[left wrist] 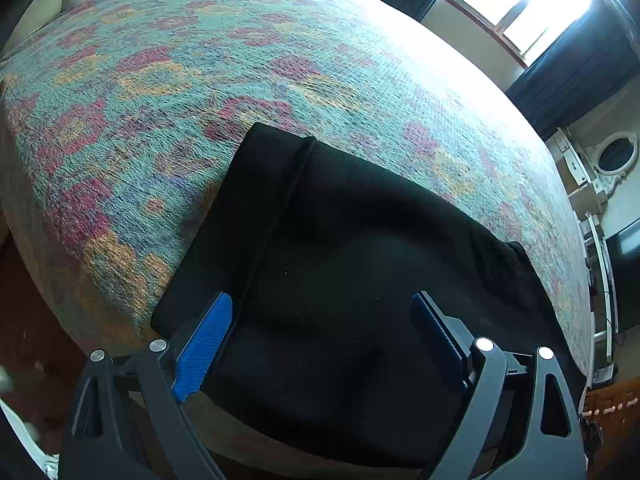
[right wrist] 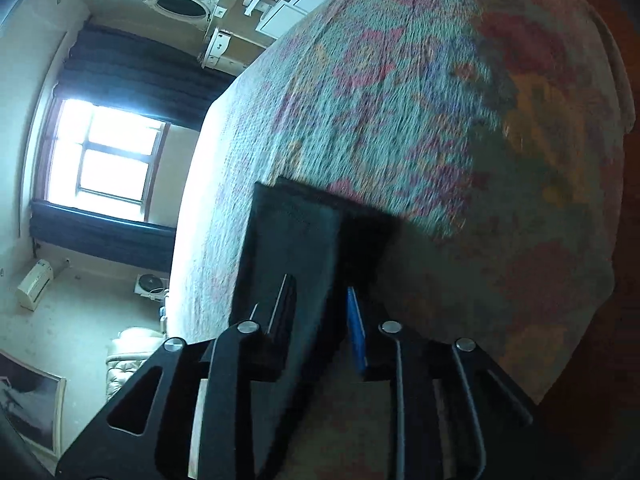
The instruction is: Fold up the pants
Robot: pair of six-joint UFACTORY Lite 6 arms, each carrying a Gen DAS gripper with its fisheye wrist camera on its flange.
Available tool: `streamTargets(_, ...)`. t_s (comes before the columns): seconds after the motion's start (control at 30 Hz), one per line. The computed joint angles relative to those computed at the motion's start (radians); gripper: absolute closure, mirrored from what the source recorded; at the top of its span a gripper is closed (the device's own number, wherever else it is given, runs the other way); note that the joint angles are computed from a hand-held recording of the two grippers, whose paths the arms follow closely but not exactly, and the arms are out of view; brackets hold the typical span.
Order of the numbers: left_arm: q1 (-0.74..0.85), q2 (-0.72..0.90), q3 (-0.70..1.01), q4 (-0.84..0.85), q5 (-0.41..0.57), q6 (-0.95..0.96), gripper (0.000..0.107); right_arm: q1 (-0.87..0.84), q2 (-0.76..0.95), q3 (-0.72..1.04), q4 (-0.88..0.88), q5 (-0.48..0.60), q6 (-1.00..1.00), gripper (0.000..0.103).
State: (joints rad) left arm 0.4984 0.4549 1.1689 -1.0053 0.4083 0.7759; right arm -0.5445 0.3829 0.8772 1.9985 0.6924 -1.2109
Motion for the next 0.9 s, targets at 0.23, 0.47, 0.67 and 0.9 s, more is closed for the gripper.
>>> streamTargets(0.23,0.035,-0.045,-0.035,-0.112,0.103,0.032,0.018,0.339,-0.055,-0.090,0.000,0.096,0.185,0.063)
streamTargets(0.47,-0.028,-0.067,-0.057,-0.091,0.123,0.040,0.018,0.708,0.183,0.195,-0.009,0.165,0.350,0.060)
streamTargets(0.67,-0.059,-0.039,-0.035,-0.016,0.103,-0.014,0.018,0.880,0.343,0.433,-0.030,0.097,0.454,0.059)
streamTargets(0.9,-0.124,-0.024,-0.022,0.140,0.034,-0.125,0.018,0.980,0.298,0.428,0.096,0.038,0.449,0.058)
